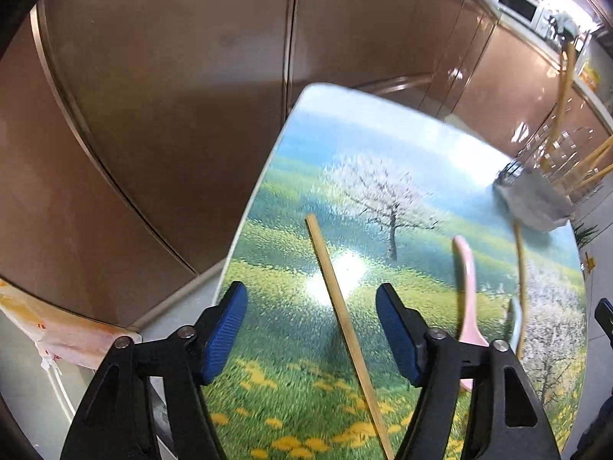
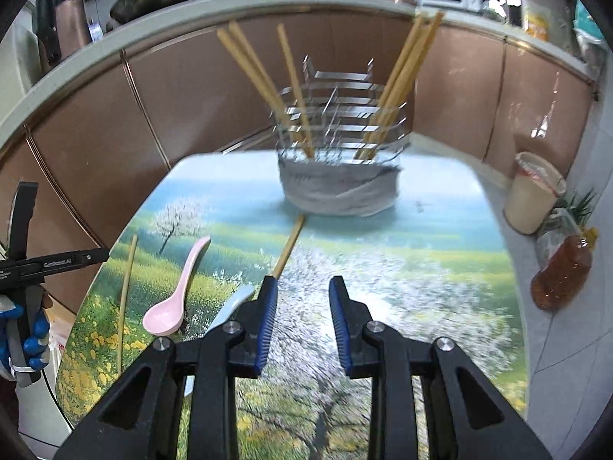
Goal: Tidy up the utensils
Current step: 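Lower the right gripper over the last bamboo chopstick and close on it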
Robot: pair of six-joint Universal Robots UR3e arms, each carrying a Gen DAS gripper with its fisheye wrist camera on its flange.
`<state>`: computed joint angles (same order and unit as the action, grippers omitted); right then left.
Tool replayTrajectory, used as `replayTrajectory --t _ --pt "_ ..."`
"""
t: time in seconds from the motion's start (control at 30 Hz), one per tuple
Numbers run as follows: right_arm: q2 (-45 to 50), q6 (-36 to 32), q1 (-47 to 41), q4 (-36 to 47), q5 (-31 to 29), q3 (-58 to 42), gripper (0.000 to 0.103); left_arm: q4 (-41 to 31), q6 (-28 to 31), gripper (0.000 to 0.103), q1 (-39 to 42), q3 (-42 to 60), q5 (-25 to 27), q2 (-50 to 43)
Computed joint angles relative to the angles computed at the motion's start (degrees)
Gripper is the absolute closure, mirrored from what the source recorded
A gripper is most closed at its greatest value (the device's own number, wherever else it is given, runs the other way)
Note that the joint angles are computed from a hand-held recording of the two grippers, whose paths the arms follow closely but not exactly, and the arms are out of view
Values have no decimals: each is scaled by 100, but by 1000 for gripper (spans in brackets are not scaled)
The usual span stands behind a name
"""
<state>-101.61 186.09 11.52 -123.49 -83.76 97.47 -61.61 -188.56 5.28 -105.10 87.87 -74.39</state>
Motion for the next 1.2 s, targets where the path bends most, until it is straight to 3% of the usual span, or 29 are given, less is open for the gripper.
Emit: replayTrajectory --t 0.3,0.53,1.0,1.2 --pt "1598 -9 195 -57 -2 -1030 77 -120 -50 44 -78 566 43 -1004" --pt "2546 -123 474 -50 -256 -1730 77 -196 -34 48 -102 786 52 -1275" --pt "3385 -350 620 203 -329 -2404 78 -932 95 54 -176 1668 239 -1901" --pt "3392 -772 589 420 -301 -2482 89 -942 177 54 -345 1888 477 -2142"
